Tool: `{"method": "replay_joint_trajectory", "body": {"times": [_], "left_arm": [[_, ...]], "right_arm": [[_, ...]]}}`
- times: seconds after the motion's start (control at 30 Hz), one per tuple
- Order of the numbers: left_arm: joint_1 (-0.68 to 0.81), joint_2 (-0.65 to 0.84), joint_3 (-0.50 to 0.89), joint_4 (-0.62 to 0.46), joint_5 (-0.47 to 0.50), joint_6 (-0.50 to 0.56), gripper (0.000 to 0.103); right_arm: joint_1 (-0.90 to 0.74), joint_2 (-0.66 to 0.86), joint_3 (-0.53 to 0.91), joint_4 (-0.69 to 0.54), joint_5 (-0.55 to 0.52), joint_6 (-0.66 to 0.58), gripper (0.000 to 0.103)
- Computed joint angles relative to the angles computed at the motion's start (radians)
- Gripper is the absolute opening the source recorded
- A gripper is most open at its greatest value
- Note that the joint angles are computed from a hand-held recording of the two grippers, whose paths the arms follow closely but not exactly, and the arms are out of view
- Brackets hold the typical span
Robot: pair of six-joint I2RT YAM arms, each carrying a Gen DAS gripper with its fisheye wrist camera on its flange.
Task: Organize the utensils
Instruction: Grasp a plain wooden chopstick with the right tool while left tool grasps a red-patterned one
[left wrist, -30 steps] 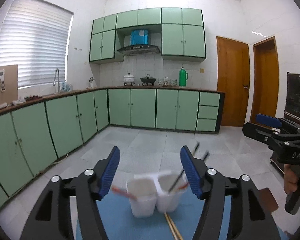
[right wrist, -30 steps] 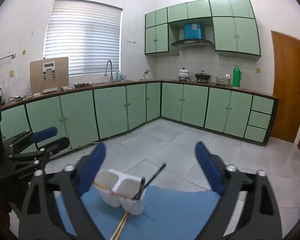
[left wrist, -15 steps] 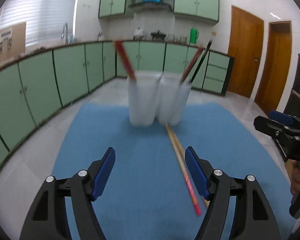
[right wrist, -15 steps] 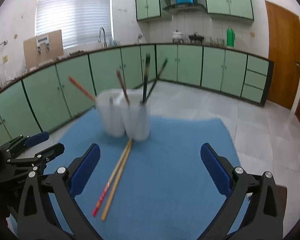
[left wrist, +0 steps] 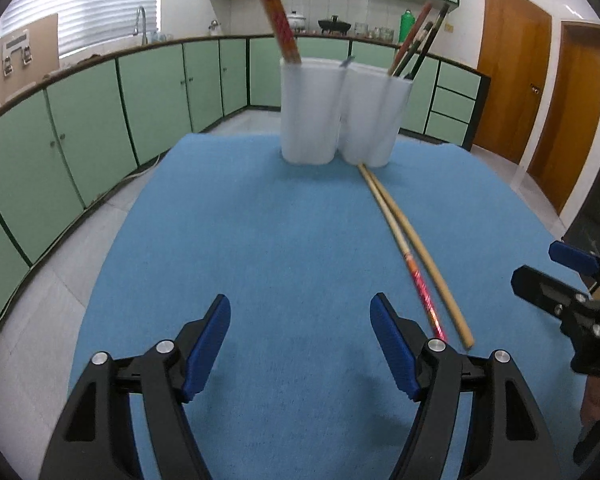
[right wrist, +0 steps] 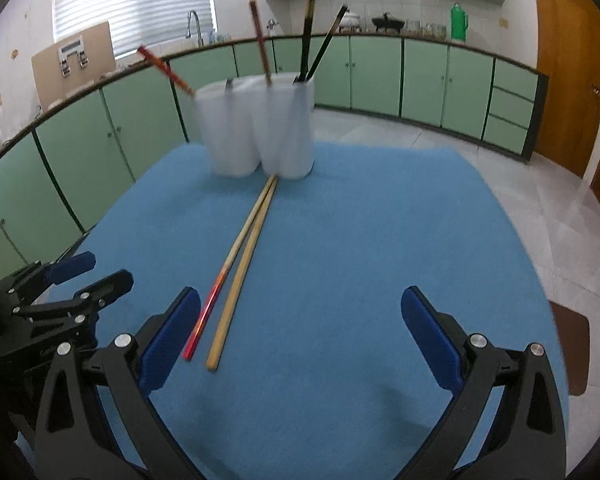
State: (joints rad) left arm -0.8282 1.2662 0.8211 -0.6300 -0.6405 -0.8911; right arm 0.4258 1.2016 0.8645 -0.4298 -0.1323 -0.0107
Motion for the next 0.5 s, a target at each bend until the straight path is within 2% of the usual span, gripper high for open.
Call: {"method": "replay_joint_trajectory", "body": {"times": [0.3, 0.43, 0.5], "left_arm": [[0.011, -0.027, -0.01, -0.062, 0.017, -0.025, 0.071], [0.026, -0.055, -0.027, -0.067, 0.022, -0.026, 0.071], [0.031, -0.064, -0.034, -0.064, 0.026, -0.022, 0.071]], "right_arm": [[0.069, -0.007, -0.027, -0.041, 0.039, 0.03, 0.097], [0.11, 0.008, -0.033, -0.05, 0.064, 0.038, 0.076], [0.122, 0.026, -0.029, -0.06, 0.064, 0.045, 0.074]]}}
